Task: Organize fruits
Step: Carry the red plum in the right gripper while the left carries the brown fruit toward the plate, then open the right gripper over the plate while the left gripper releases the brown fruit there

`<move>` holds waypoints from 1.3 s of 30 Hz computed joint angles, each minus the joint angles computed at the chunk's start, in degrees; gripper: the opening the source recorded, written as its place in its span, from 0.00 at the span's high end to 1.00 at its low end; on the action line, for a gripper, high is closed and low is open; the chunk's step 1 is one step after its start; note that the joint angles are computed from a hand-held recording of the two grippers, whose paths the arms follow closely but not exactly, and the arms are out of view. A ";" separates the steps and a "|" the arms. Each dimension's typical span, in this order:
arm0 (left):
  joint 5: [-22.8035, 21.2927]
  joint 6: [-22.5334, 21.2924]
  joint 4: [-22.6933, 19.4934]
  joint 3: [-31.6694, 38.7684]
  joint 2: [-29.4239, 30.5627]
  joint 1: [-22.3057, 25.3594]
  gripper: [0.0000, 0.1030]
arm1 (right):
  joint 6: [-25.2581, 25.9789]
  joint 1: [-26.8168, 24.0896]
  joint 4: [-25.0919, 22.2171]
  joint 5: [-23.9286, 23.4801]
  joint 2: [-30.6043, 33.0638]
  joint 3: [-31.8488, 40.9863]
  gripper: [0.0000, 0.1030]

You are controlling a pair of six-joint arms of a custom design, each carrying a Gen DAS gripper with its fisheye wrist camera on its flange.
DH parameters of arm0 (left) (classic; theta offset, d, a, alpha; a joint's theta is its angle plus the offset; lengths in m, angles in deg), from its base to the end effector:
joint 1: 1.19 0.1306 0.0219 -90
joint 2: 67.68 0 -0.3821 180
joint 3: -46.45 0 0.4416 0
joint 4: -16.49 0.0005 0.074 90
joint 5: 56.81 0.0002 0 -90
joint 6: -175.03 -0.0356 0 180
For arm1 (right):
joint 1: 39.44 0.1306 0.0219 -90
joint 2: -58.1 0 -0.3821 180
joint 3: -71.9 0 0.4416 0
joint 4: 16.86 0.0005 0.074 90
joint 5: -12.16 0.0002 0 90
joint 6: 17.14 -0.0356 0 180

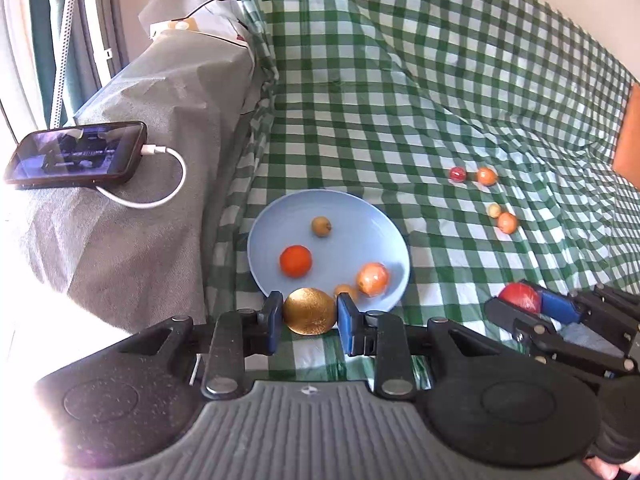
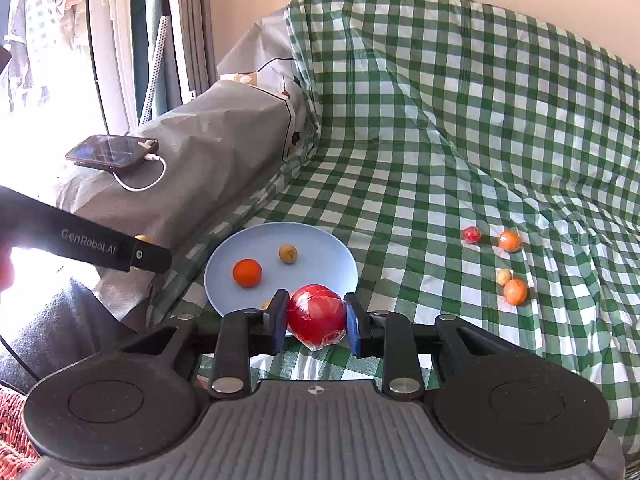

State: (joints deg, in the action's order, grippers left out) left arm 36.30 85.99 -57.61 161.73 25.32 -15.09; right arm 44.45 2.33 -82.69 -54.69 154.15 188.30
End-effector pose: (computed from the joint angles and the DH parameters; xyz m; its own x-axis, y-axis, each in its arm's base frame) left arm 0.5023 -0.1268 0.5934 -0.7675 0.1727 -0.6173 0.2596 0.9643 -0.0530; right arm 0.4205 0.3562 0.5879 -0.6613 -0.0041 -0.7501 -0.1049 0.9907 0.0870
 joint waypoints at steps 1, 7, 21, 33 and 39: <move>-0.32 0.07 0.06 0.52 0.59 0.00 0.69 | 0.18 -0.18 -0.02 -0.32 0.32 0.20 0.70; -1.61 0.59 -0.30 4.40 5.08 -0.01 0.69 | 1.47 -1.46 -0.18 -2.63 3.39 2.33 0.70; -3.22 -0.01 -3.60 14.81 17.38 0.37 0.69 | 6.35 -5.92 -0.66 -8.95 13.47 10.28 0.70; -5.67 -2.52 -4.08 19.31 24.46 0.23 0.68 | 12.38 -7.76 -3.37 -11.31 22.45 18.47 0.70; -3.14 -2.50 -0.55 16.48 21.76 0.59 0.01 | 14.24 -8.12 -5.82 -11.87 25.12 22.25 0.45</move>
State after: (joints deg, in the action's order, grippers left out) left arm 33.17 83.49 -58.16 178.21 47.08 -14.50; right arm 58.68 -5.79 -88.51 -66.56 179.27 210.55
